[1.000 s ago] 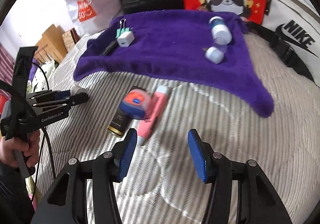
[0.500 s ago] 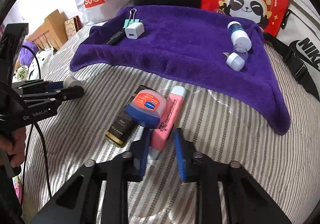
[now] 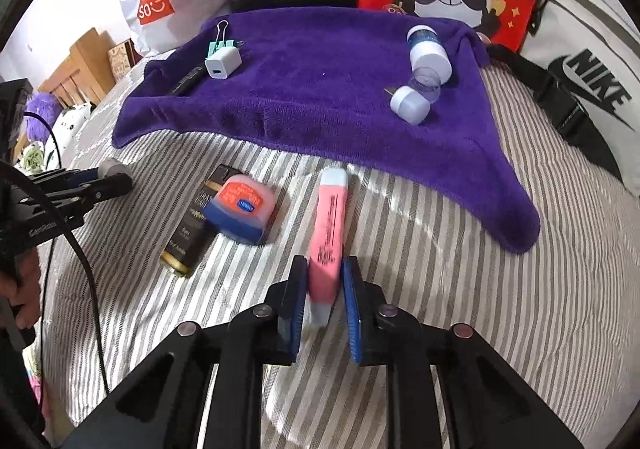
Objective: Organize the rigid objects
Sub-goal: 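Grasp the pink highlighter with the right tool, then set the highlighter on the towel with the right tool while the left tool carries the jar there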
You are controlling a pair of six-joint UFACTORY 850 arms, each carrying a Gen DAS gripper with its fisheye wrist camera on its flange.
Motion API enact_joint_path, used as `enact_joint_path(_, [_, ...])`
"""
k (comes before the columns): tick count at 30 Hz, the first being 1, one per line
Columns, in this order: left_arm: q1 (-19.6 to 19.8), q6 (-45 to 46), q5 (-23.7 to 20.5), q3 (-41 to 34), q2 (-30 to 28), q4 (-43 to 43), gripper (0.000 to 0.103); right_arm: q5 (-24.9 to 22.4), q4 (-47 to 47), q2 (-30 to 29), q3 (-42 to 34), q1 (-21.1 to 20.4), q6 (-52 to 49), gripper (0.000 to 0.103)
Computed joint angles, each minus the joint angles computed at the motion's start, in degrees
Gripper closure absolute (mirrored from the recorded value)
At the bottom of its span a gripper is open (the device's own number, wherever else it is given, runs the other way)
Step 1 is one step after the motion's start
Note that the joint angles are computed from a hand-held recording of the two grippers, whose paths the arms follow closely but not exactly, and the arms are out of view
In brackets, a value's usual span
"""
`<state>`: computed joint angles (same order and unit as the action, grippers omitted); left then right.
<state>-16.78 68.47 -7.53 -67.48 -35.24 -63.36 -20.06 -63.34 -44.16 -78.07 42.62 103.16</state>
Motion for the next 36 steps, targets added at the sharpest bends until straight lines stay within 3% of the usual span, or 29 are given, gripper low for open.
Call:
enact_joint_path(7, [-0.34, -5.46, 0.44, -0.23, -0.08, 5.48, 0.074, -1.29, 2.73, -1.72, -2.94, -0.82, -4.19, 0.086])
enact_joint_path(11, [-0.56, -3.52, 1.05, 0.02, 0.02, 3.38, 0.074, -1.60, 6.40, -1.50, -2.92, -0.56, -8.32, 0.086])
enact_joint_path(15, [-0.69, 5.36, 1.55, 0.44, 0.10, -4.98, 0.074, -2.20, 5.38, -1.63, -2.91, -0.30, -5.83, 0.086])
enact_joint_path(20, [-0.59, 9.35, 1.24, 0.53, 0.13, -9.23, 0.074, -3.32, 6.36, -2.18, -3.88, -0.18, -6.81, 0.086])
enact_joint_path(26, [0.01, 27.23, 0.09, 1.17, 0.20, -28.09, 0.073, -2.55, 1.56, -1.85, -2.84, -0.12, -1.84, 0.085])
enact_joint_path(30, [1.95, 16.66, -4.92, 0.58, 0.13, -19.11, 0.074, -0.52, 3.11, -1.11, -2.04, -0.71, -2.35, 0.086])
enact_joint_path(36, [2.66, 19.34, -4.87, 2.03, 2.00, -22.39, 0.074, -0.11, -1.95, 1.51, 0.40, -0.23, 2.53, 0.086])
